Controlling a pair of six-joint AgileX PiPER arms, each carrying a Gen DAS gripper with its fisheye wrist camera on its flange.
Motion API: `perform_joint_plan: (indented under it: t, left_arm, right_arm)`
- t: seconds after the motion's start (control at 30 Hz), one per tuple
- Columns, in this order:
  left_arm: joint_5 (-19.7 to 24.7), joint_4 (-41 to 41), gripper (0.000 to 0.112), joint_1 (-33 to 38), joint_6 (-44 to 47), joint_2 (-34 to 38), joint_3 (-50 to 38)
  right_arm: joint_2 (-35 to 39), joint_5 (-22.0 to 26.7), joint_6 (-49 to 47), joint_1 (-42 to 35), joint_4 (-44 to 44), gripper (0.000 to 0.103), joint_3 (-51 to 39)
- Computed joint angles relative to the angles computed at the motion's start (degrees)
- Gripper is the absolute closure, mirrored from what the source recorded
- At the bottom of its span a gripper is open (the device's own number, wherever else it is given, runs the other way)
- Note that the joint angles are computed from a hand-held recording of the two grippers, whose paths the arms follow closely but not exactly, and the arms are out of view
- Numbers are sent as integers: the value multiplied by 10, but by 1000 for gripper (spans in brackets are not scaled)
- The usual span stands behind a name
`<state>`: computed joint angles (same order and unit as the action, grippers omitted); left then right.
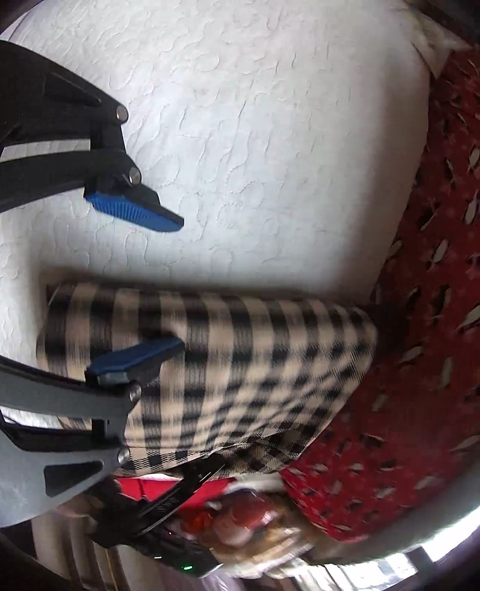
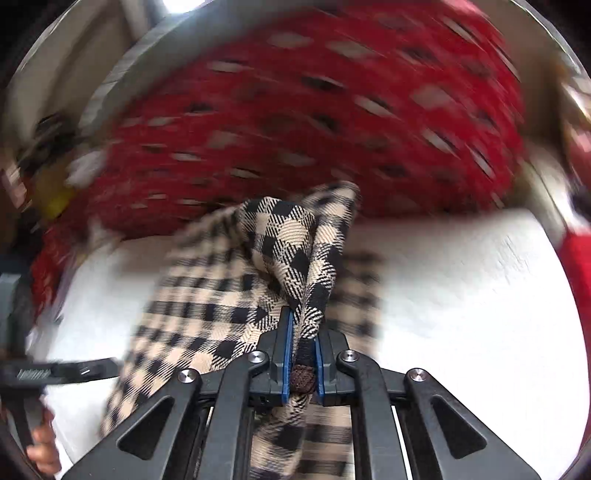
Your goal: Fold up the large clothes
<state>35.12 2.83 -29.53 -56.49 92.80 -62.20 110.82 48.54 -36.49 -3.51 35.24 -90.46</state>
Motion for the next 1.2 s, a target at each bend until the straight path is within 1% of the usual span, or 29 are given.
perform_joint_plan:
  t: [0.03, 0.07, 0.1, 0.13, 0.17, 0.2, 0.23, 0.27, 0.3, 0.33, 0.37, 0.4, 0.43, 0.47, 0.5, 0.53, 0.6, 0.67, 0.73, 0.8, 0.83, 0.87, 0.9, 0.93, 1.0, 1.1, 1.13, 1.17, 1.2]
  left_arm:
    - [1, 7, 51, -13, -2, 23, -13]
    - [9, 27, 51, -25, -15, 36, -24]
    - [18, 56, 51, -36, -35, 43, -32]
    - [27, 87, 51, -45, -55, 45, -38]
    - [34, 94, 51, -47, -57, 45, -43]
    - [40, 89, 51, -44, -52, 46, -48]
    - [38, 79, 51, -40, -46, 43, -45]
    - [35, 74, 51, -39, -44, 40, -41]
    - [36, 72, 51, -38, -45, 38, -39]
    - [39, 73, 51, -40, -51, 36, -39]
    - [46, 76, 51, -43, -60, 34, -41]
    - [52, 83, 51, -49, -71, 27, -39]
    - [55, 93, 51, -58, -85, 14, -27]
    - [62, 110, 51, -69, -101, 9, -25]
    - [65, 123, 50, -78, -117, 5, -20]
    - [69, 132, 46, -86, -127, 9, -19]
    - [77, 125, 44, -88, -119, 13, -21]
    - [96, 110, 44, -82, -94, 5, -30]
    - [107, 117, 44, -71, -86, -11, -40]
    - [126, 116, 44, -53, -69, -3, -73]
    - [138, 109, 44, -41, -53, 11, -98]
    - [139, 98, 44, -30, -32, 24, -118]
    - [146, 85, 44, -17, -6, 48, -147]
    - [166, 83, 44, -9, 7, 76, -181]
    - [188, 78, 44, 6, 24, 124, -235]
    - [177, 50, 44, 34, 38, 157, -267]
    - [167, 38, 44, 43, 46, 163, -274]
    - [165, 35, 44, 49, 51, 171, -284]
    - [169, 37, 44, 52, 54, 179, -295]
  right_arm:
    - [38, 21, 38, -9, -25, 94, -25]
    - [71, 55, 58, -17, -32, 93, -50]
    - [86, 71, 57, -30, -16, 92, -52]
    - [78, 73, 43, -49, 22, 84, -37]
    - [71, 82, 46, -62, 41, 78, -34]
    - [65, 92, 45, -72, 57, 78, -31]
    - [55, 115, 23, -91, 92, 75, -18]
    - [43, 135, 2, -106, 115, 64, -2]
    - [33, 145, -10, -117, 119, 56, 11]
    - [17, 152, -23, -124, 114, 38, 32]
    - [3, 154, -35, -129, 103, 31, 53]
    - [-8, 156, -37, -123, 80, 34, 69]
    - [-9, 180, -50, -123, 66, 61, 71]
    - [-12, 197, -75, -128, 74, 94, 77]
    - [-28, 190, -101, -136, 81, 93, 97]
    - [-46, 161, -124, -139, 78, 95, 123]
    - [-39, 129, -102, -115, 13, 95, 136]
    - [-38, 130, -99, -107, -14, 94, 133]
    - [-54, 131, -85, -114, -6, 87, 112]
    - [-57, 127, -75, -135, 50, 75, 76]
    - [-44, 126, -57, -139, 74, 54, 48]
    - [-31, 126, -39, -138, 85, 30, 23]
    - [-5, 120, -5, -124, 90, 24, -16]
    - [30, 119, 32, -107, 82, 22, -63]
    - [89, 127, 93, -78, 44, 22, -138]
    - [162, 121, 145, -39, 4, 24, -216]
    - [185, 132, 156, -28, -5, 36, -243]
    - [206, 149, 152, -23, -1, 86, -274]
    - [210, 148, 137, -14, -4, 95, -283]
